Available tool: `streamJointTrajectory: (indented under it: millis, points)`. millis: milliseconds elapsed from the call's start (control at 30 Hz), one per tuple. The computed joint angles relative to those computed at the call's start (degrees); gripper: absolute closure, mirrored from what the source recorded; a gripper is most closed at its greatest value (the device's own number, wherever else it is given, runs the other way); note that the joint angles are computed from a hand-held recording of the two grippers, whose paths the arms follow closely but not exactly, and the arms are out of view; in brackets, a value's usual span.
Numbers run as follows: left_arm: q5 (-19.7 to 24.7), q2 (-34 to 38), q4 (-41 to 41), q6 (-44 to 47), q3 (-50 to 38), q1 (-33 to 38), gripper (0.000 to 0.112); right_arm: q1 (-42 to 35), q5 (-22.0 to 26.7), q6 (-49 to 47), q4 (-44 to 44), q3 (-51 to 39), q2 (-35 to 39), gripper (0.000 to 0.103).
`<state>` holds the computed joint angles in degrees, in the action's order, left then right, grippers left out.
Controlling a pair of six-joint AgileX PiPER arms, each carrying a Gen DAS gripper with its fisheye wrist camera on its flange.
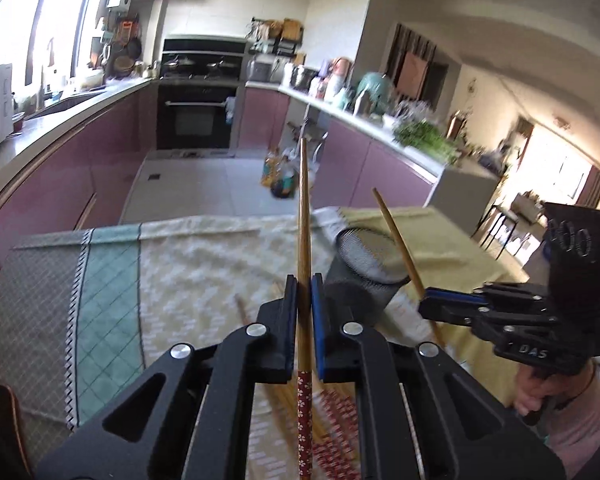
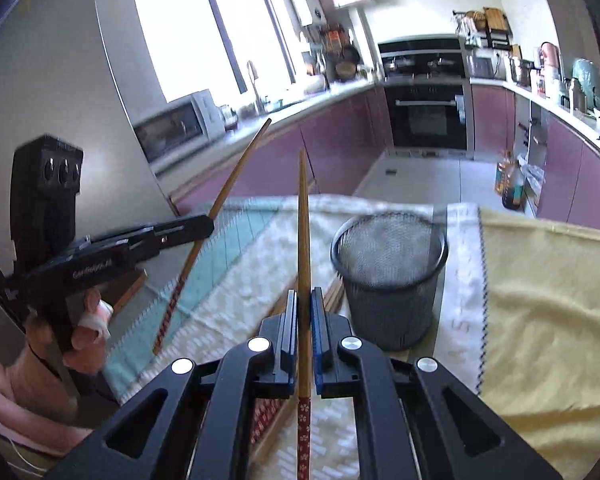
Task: Organize utensils
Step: 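Lift the chopstick into the mesh cup and open the right tool while the left tool does likewise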
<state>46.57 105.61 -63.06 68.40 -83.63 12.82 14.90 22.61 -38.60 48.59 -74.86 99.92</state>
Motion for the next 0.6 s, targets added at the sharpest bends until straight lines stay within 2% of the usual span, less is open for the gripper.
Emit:
streamJointTrajectory:
  millis: [67, 233, 333, 500, 600]
  points:
    - [0.6, -0.9, -2.3, 0.3, -0.4, -0.3, 0.104, -0.5, -1.8, -2.5, 2.1, 0.0, -0.9, 0.097]
    - [-1.2, -0.2, -5.9, -1.8, -5.2, -3.8, 0.104, -1.6, -5.2, -8.2, 8.2, -2.2, -0.6, 0.098]
    - [-3.1, 2.2, -7.8, -3.7, -9.8, -6.5, 0.104, -2.9, -7.4, -15.4, 15.9, -3.6, -0.1, 0.098]
    - [-7.8, 6.8, -5.2, -10.4, -18.1, -11.6, 0.104, -4.3, -10.6, -33.8, 35.7, -6.6, 2.8, 0.098]
    - [-11.2, 10.4, -2.6, -14.1, -22.8, -14.6, 0.104, -4.6, -12.0, -34.0, 36.5, -11.2, 6.9, 0.098]
